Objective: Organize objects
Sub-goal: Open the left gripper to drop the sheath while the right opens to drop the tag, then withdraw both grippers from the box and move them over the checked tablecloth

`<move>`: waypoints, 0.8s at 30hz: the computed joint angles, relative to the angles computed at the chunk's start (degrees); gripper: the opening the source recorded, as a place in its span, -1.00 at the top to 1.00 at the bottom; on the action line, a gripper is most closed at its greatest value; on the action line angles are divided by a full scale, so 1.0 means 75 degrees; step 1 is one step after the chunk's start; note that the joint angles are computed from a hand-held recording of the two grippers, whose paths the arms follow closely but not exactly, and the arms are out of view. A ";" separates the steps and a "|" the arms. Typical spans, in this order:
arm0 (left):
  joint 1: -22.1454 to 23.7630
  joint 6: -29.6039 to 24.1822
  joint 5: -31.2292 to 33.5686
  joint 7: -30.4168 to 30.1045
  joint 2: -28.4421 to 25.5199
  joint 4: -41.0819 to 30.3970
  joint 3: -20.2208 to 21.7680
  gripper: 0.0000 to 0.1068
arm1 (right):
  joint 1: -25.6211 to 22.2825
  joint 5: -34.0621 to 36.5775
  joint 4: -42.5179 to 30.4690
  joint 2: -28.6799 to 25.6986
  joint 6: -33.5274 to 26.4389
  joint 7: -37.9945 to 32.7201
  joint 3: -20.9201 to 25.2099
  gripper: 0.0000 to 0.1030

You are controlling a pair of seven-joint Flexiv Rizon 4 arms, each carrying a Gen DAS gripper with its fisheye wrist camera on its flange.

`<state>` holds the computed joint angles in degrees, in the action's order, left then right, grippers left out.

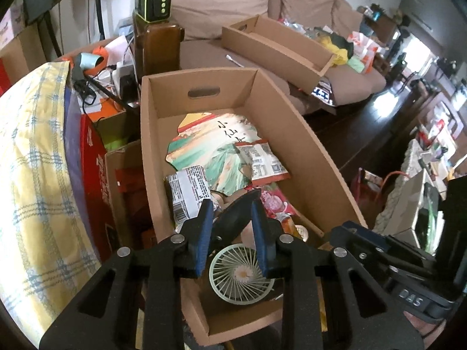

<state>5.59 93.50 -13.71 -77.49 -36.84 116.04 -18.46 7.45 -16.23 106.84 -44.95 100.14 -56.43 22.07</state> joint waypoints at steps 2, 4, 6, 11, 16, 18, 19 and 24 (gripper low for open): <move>0.0229 0.0028 0.0024 0.0060 0.0126 0.0140 -0.0231 0.55 | -0.0006 0.0006 -0.0015 -0.0003 -0.0048 0.0006 0.0005 0.29; 0.0457 0.0030 0.0033 0.0112 0.0283 0.0288 -0.0451 0.55 | -0.0035 0.0004 -0.0037 -0.0017 -0.0110 -0.0010 0.0052 0.29; 0.0799 -0.0170 -0.0096 0.0098 0.0496 0.0458 -0.0779 0.55 | -0.0045 0.0020 -0.0070 -0.0029 -0.0215 -0.0020 0.0081 0.29; 0.1242 -0.1027 -0.0832 0.0199 0.0916 0.0627 -0.1183 0.55 | 0.0171 0.0268 -0.0101 0.0029 -0.0361 0.0058 -0.0131 0.26; 0.0973 -0.0979 -0.1113 0.0564 0.1374 0.0926 -0.0787 0.55 | 0.0200 0.0408 -0.0076 0.0075 -0.0378 0.0106 -0.0187 0.15; 0.0902 -0.0897 -0.1133 0.0836 0.1639 0.1189 -0.0618 0.53 | 0.0094 0.0406 -0.0085 0.0041 -0.0326 0.0035 -0.0048 0.08; 0.0637 -0.0832 -0.1070 0.0917 0.1792 0.1297 -0.0261 0.50 | 0.0023 0.0384 -0.0067 0.0025 -0.0195 -0.0040 0.0040 0.00; 0.0500 -0.0484 -0.1216 0.1234 0.2520 0.2037 0.0205 0.12 | 0.0038 0.0200 -0.0029 0.0017 0.0103 -0.0096 0.0057 -0.20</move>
